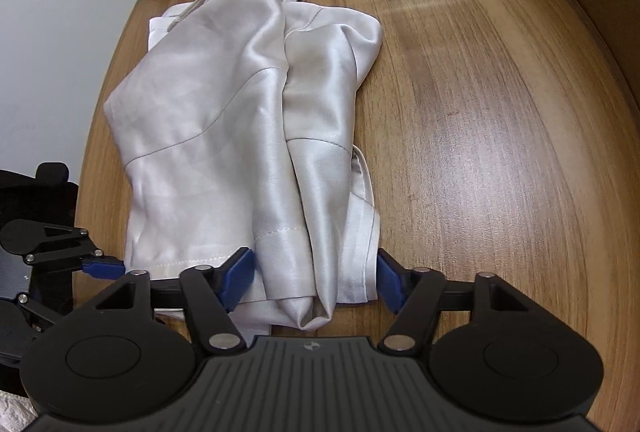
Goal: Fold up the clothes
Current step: 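Pinch the shirt end with the right tool while the left tool pinches beside it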
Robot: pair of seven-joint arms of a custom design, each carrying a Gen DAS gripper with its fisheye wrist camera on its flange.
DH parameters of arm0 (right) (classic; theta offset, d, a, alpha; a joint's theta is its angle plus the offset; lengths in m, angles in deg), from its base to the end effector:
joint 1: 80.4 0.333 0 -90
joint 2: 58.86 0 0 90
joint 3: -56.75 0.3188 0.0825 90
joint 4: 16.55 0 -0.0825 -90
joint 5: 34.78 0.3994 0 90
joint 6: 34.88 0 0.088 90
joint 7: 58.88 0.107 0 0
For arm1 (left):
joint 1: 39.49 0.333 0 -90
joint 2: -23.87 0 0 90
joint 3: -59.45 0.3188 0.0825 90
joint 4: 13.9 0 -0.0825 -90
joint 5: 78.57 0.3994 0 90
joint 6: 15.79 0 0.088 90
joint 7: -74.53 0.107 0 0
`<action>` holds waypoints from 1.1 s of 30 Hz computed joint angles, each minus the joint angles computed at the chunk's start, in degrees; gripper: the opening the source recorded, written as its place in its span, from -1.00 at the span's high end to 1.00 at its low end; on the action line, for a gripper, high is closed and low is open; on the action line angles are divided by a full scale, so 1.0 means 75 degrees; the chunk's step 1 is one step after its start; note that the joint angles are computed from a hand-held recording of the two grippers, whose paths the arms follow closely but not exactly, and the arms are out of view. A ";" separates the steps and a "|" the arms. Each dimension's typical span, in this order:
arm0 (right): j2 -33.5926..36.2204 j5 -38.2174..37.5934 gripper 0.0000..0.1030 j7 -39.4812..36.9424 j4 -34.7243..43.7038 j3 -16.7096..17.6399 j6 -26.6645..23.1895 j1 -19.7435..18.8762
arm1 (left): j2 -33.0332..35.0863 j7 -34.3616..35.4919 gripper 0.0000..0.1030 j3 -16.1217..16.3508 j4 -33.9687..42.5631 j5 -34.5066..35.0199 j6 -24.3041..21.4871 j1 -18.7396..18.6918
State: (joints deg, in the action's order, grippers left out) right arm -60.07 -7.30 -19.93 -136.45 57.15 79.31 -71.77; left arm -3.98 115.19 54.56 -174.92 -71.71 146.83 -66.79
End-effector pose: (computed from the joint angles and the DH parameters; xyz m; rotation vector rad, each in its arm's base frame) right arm 0.5371 0.1141 0.4266 -2.5745 0.9975 0.3429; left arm 0.3369 -0.2174 0.3893 -2.2444 1.8468 -0.7433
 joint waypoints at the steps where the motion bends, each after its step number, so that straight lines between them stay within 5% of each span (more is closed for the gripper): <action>1: 0.0005 0.0043 -0.13 -0.0019 0.0016 -0.0014 -0.0046 -0.0010 | -0.0020 -0.0051 0.47 -0.0066 -0.0019 0.0057 0.0011 0.0063; 3: 0.0047 0.0221 0.25 -0.0023 0.0090 -0.0054 -0.0260 -0.0050 | -0.0091 -0.0117 0.57 -0.0137 -0.0062 0.0177 0.0023 0.0156; 7: -0.0069 0.0476 0.61 -0.0055 0.0035 -0.0076 -0.0517 -0.0092 | -0.0290 0.0038 0.67 0.0053 -0.0088 0.0186 -0.0052 0.0067; 18: -0.1160 0.0584 0.71 0.0944 -0.0692 -0.0138 -0.1122 -0.0237 | -0.1848 0.1554 0.70 0.0992 -0.0364 -0.0762 -0.0958 -0.0630; 27: -0.1982 0.0740 0.71 0.1976 -0.0922 -0.0039 -0.1100 -0.0206 | -0.2413 0.1822 0.70 0.1199 -0.0507 -0.1279 -0.1034 -0.0372; 33: -0.2106 0.0802 0.71 0.2446 -0.0886 0.0042 -0.0882 -0.0082 | -0.3053 0.1382 0.70 0.0965 -0.0665 -0.1271 -0.1292 -0.0197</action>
